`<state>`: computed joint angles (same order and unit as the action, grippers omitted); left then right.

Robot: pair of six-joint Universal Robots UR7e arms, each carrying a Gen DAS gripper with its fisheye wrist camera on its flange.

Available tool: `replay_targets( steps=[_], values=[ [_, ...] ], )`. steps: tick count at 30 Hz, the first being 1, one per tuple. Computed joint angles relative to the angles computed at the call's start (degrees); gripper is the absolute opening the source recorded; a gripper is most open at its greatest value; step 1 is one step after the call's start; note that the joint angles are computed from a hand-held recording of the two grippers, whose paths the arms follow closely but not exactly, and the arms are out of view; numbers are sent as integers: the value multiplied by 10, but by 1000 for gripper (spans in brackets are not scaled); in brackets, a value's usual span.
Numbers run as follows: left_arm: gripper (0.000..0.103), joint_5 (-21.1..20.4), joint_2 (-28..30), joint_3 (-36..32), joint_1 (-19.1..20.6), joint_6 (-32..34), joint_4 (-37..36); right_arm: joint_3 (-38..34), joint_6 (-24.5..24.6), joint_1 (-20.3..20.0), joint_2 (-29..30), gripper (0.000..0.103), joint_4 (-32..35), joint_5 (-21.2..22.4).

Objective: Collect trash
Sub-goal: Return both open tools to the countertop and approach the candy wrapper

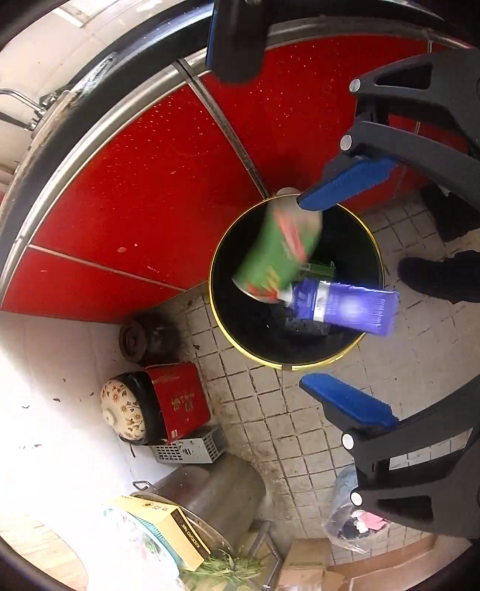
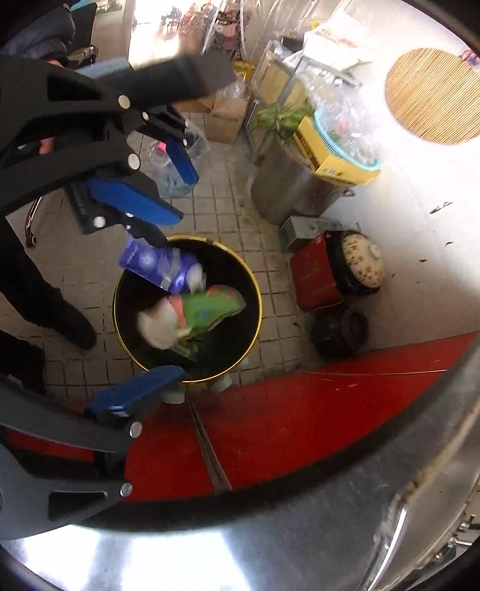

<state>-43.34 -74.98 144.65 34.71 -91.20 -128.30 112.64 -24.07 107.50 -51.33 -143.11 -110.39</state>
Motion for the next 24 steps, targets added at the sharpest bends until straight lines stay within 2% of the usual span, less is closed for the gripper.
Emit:
replay_targets(
  steps=[3,5,9,11,14,15,17,21,24],
  values=[
    [87,-14,-17,-15,-12,-25,42,16,-1,1,-52,80,16,6],
    [88,-13,-25,-38,-32,-31,93,32,-3,1,-105,84,30,7],
    [92,-7,1,-118,-79,-10,199,54,12,-2,-217,88,54,-9],
    [95,-4,26,-158,-97,26,211,64,26,-6,-278,90,56,-30],
    [96,6,86,-226,-116,113,186,71,39,-21,-359,92,53,-70],
    [96,6,117,-254,-118,171,147,70,40,-27,-380,92,57,-76],
    [96,1,161,-292,-118,247,90,71,48,-41,-430,92,53,-98],
    [96,-43,275,-397,-118,450,-47,66,65,-78,-512,92,34,-149],
    [96,-86,347,-478,-122,569,-86,66,63,-110,-570,92,16,-187]
  ],
)
